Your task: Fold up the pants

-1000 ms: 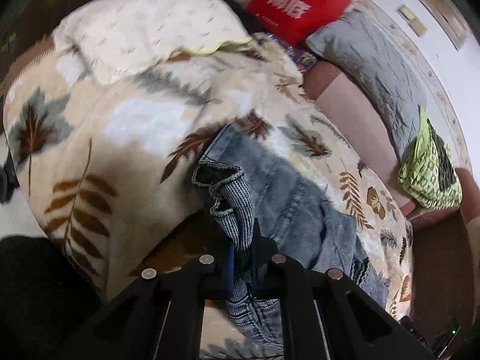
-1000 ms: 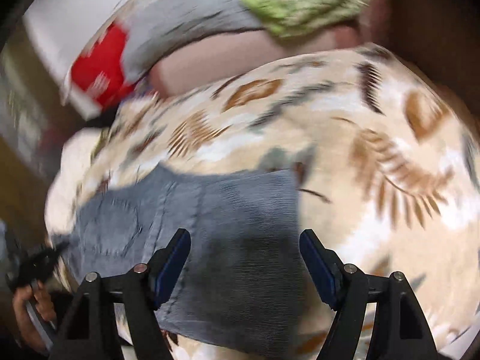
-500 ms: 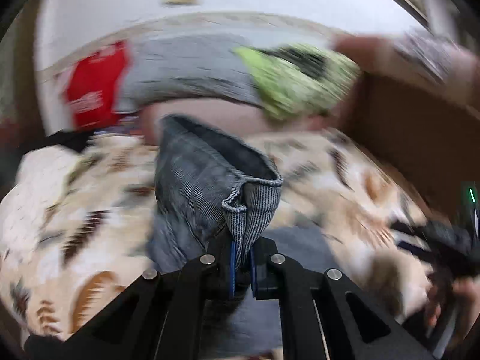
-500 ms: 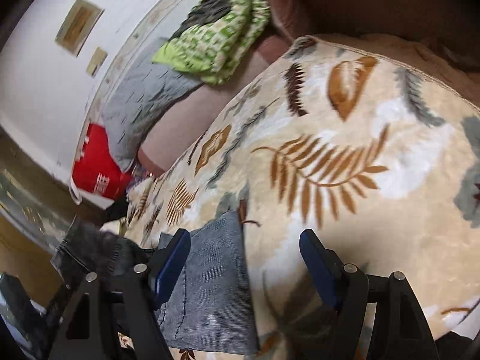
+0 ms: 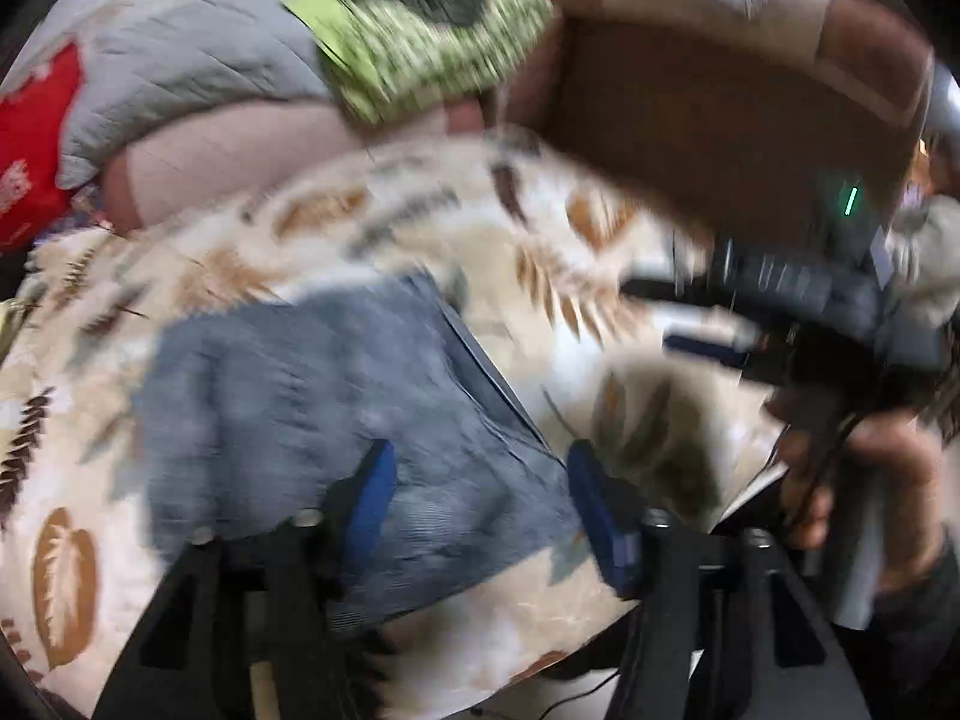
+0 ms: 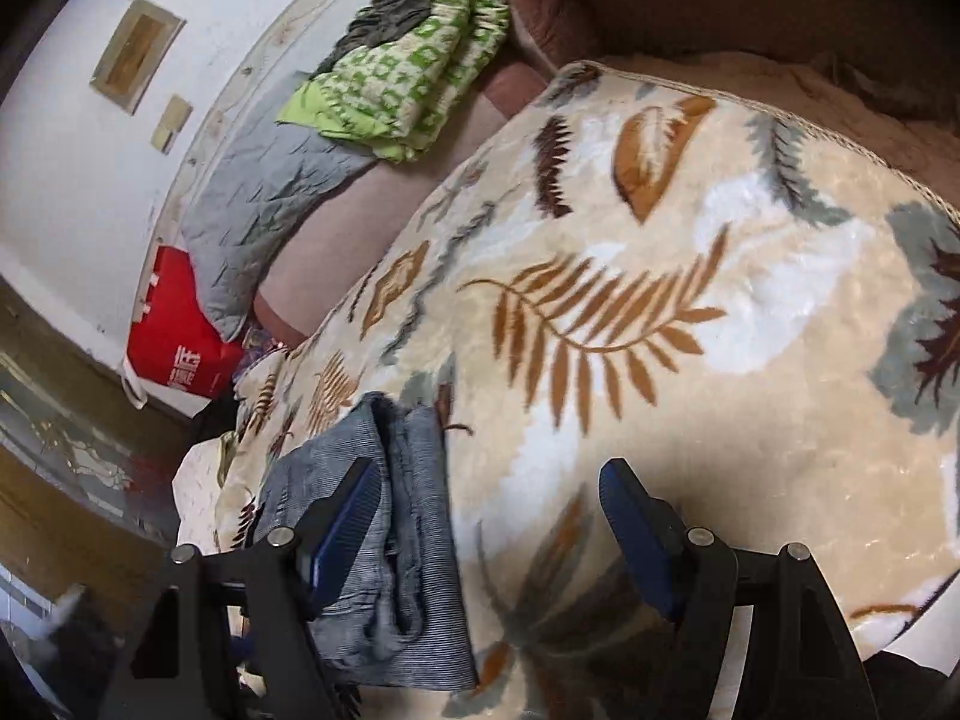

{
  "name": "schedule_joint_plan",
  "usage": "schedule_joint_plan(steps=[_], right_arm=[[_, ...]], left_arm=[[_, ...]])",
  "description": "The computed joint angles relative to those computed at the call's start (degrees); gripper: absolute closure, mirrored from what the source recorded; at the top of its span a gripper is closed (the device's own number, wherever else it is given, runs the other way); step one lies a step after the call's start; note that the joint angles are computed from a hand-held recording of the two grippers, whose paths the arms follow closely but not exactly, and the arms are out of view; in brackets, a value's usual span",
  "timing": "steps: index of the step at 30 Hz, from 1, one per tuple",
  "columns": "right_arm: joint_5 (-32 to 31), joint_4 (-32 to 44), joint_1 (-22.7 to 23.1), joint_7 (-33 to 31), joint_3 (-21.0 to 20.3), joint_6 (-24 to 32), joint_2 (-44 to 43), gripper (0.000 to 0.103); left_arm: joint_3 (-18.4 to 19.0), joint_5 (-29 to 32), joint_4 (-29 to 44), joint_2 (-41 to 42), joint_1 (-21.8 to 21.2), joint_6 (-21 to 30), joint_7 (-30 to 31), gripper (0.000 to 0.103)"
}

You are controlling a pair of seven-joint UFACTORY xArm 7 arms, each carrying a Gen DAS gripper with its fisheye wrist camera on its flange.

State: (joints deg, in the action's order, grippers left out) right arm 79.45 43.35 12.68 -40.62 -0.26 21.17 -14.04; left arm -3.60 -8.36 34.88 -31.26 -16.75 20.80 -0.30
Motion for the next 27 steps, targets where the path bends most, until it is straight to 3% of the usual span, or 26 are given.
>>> schedule_joint_plan(steps=[2,5,7,11,13,15,17,18,20,23,27], right_arm=[[0.43,-0.06,-0.21,-0.66,-0.39,4.5,-0.9,0.025],[1.92,-0.91,1.91,-1.55,-3.49,13.06,-1.75,0.025],[1.88,-0.84,2.19,0.04,-4.43,20.79,-0.99,0.025],[10.0,-0.18,1.09,-1.3,-5.12,33.44,1.53,0.025],[13.22,0.28,-0.58,-1.04,-2.5,31.57,2.3,0.025],[14.52,1.43,0.42,-0.87,-2.85,30.37,4.68,0.025],[8.34,3.18,-2.48,6.55,2.26,26.6,9.75,0.025],[6.93,3.03,-3.02,8.62,3.06,26.32,10.5,0.034],[7.78,2.23,-2.32,7.17,2.63,25.41,9.23,0.034],[3.75,1.97,-1.66,9.64,4.21,20.85,5.28,0.033],[-1.3,3.2,1.88,11.89,2.92,19.23,4.56,0.033]], left_arm=[[1.63,-0.7,-2.62,-4.71,1.1,-2.24,-0.16,0.029],[-2.18,4.3,-7.07,-10.7,12.54,-4.8,-6.57,0.025],[-3.4,7.57,-6.39,-8.98,18.54,-2.14,-9.84,0.025],[-1.29,9.62,-6.57,-5.27,20.34,0.83,-12.7,0.025],[0.38,9.42,-7.94,-4.23,18.64,-0.94,-11.96,0.025],[0.7,9.43,-8.86,-4.12,17.82,-2.35,-11.99,0.025],[1.86,8.86,-8.61,-3.57,16.25,-2.27,-10.78,0.025],[2.72,8.31,-8.52,-3.81,15.35,-2.16,-9.94,0.025],[3.97,7.5,-8.87,-4.33,14.83,-4.56,-8.66,0.025],[2.46,8.14,-9.1,-4.22,16.89,-7.23,-9.65,0.025],[2.28,8.16,-7.63,0.23,17.1,-4.99,-9.72,0.024]])
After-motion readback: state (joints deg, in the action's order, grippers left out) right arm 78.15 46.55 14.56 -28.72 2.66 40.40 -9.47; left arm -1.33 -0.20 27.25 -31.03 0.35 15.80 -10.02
